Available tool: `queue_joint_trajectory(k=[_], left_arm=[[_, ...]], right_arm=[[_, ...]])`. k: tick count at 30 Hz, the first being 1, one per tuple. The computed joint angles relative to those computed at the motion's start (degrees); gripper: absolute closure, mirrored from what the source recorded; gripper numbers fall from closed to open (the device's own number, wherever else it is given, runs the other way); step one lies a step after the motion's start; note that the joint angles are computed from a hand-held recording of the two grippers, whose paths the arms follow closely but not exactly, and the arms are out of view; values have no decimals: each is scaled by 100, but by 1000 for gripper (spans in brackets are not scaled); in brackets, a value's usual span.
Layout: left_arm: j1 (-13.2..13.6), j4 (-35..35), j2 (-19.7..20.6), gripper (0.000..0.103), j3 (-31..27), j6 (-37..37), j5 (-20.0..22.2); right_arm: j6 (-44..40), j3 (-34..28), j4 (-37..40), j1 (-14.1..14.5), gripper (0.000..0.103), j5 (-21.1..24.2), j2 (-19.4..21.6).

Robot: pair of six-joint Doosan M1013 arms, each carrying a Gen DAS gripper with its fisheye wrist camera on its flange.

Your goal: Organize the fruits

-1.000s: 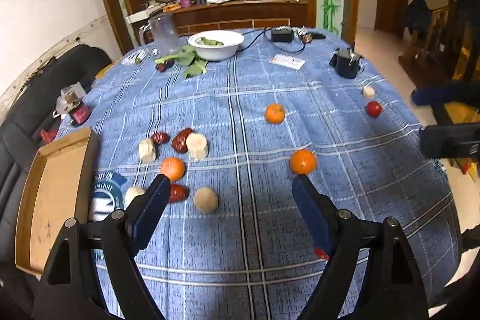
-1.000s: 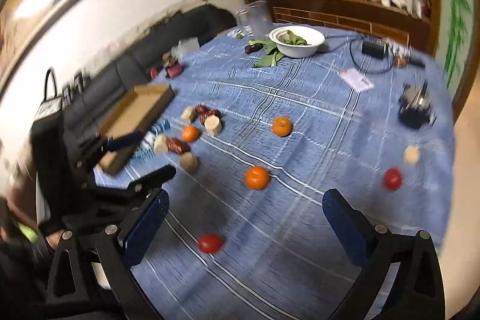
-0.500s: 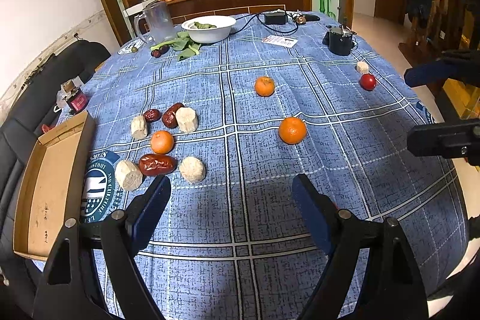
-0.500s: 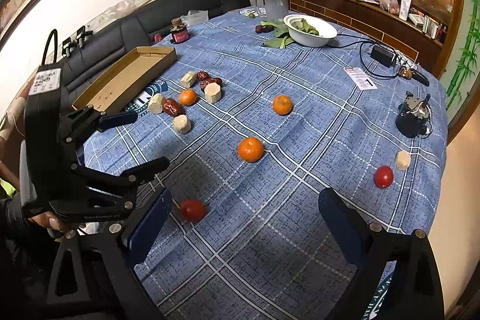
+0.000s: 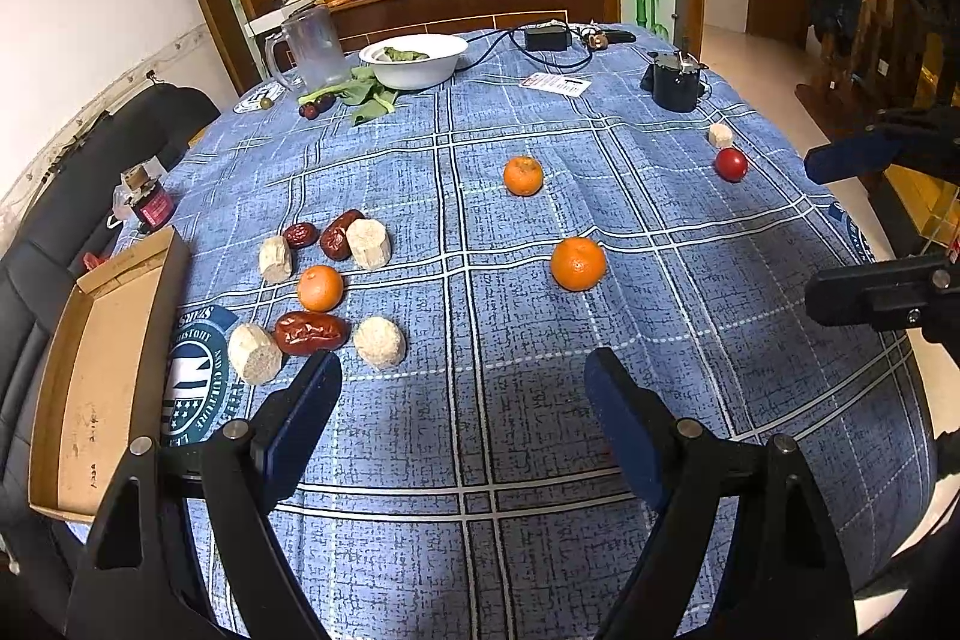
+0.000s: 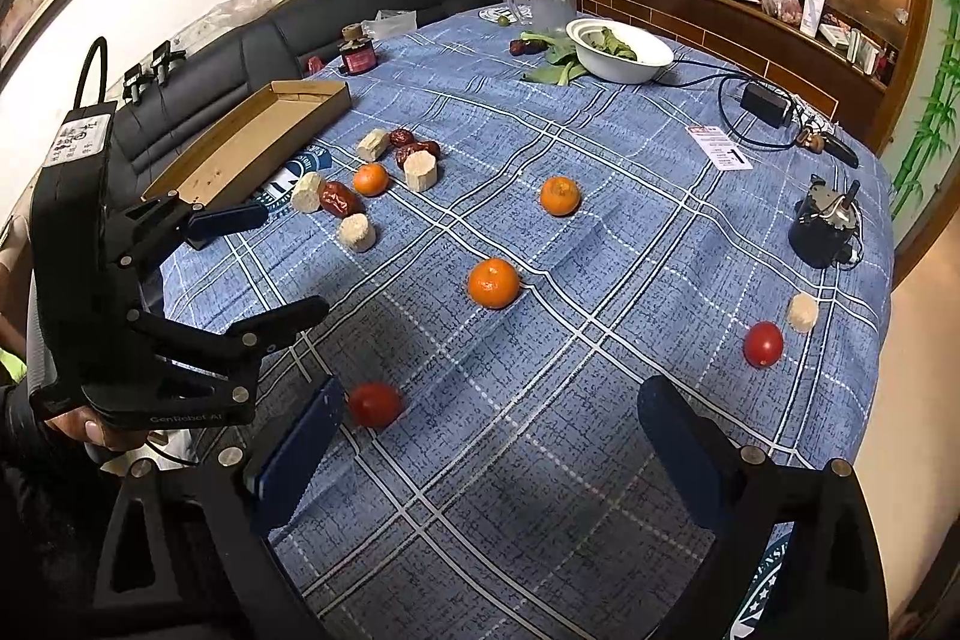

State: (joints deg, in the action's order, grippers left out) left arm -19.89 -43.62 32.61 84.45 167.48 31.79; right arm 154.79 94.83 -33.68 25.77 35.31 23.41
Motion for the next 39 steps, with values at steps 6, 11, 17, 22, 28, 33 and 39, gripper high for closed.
queue_joint_trajectory(k=[6, 11, 17, 22, 28, 33, 39], left_arm=[[-8, 464, 41, 20, -131, -548, 316], [29, 488, 89, 20, -217, -544, 628], [88, 368, 169, 20, -322, -130, 1452], [66, 175, 200, 20, -226, 281, 1736], [19, 421, 340, 20, -357, 60, 1890], [7, 488, 420, 29, -433, 0, 1943], [4, 557, 530, 32, -561, -35, 2211]], right_arm=[[-78, 21, 98, -16, 4, -46, 8], [-109, 64, 141, -44, 4, -75, 4], [-149, 226, 203, -148, 6, -166, -34], [-43, 456, 248, -311, 16, -329, -103], [388, 751, 149, -625, 22, -479, -165], [801, 794, -294, -794, 29, -370, -129], [870, 667, -488, -976, 34, -125, 68]])
